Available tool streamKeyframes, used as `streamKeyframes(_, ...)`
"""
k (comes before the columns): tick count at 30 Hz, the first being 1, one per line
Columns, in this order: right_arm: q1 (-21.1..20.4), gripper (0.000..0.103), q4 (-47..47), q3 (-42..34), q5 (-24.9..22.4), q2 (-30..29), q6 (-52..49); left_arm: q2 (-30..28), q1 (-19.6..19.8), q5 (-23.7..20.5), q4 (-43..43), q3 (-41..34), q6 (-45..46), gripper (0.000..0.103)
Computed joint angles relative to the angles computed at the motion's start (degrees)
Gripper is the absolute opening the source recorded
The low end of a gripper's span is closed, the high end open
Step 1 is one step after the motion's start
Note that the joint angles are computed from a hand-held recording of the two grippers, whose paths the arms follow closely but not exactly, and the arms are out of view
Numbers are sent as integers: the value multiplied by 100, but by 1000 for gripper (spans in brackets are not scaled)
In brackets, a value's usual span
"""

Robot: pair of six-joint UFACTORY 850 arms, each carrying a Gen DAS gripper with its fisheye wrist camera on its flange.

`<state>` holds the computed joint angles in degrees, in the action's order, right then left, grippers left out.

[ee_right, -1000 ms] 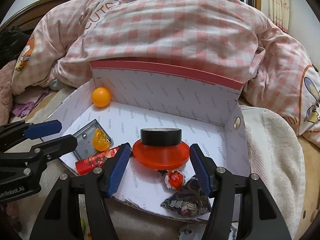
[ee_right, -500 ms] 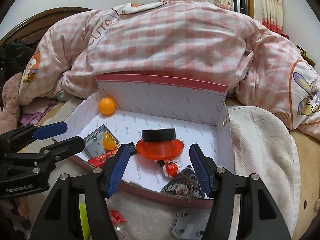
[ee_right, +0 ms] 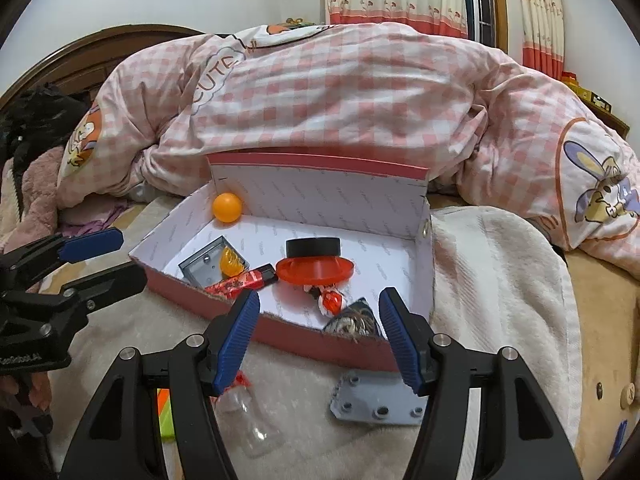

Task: Organize objects
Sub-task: 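Withdraw both open grippers from the shoebox toward the remaining items, then grasp the green-and-orange toy with the left gripper while the right gripper grasps the grey plate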

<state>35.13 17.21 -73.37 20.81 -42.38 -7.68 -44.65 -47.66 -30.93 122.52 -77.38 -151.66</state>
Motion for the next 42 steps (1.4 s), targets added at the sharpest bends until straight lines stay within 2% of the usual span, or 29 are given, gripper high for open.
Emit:
streamKeyframes(3, 1, 64, -143, 139, 31, 87, 132, 55, -84, -95, -28, 80, 164, 69)
streamKeyframes(10, 36, 64, -117, 422, 138, 232, 21, 54, -176, 25, -47, 166, 192, 69)
streamKeyframes(14, 50, 64, -2, 491, 80, 223, -188, -67, -177, 304, -250, 77, 326, 69)
streamKeyframes(17, 71, 64, 2, 578, 79, 231, -182, -180, -180, 535, -743, -52, 829, 69)
streamKeyframes(22, 101, 64, -129, 753, 40, 260, 53, -264, -157, 847, -791, -117, 757, 69)
streamKeyframes(25, 70, 64, -462, 869, 42, 310, 523, -325, -146, 1043, -777, -189, 651, 69)
streamKeyframes(30, 101, 64, 179, 961, 123, 353, -163, -499, -158, 1259, -1286, -430, 1256, 68)
streamKeyframes(35, 56, 64, 398, 976, 36, 306, -277, -624, -131, 1456, -1916, -597, 1851, 54)
streamKeyframes(42, -44, 64, 595, 871, -168, 188, -295, -684, -174, 1455, -2221, -699, 2290, 43)
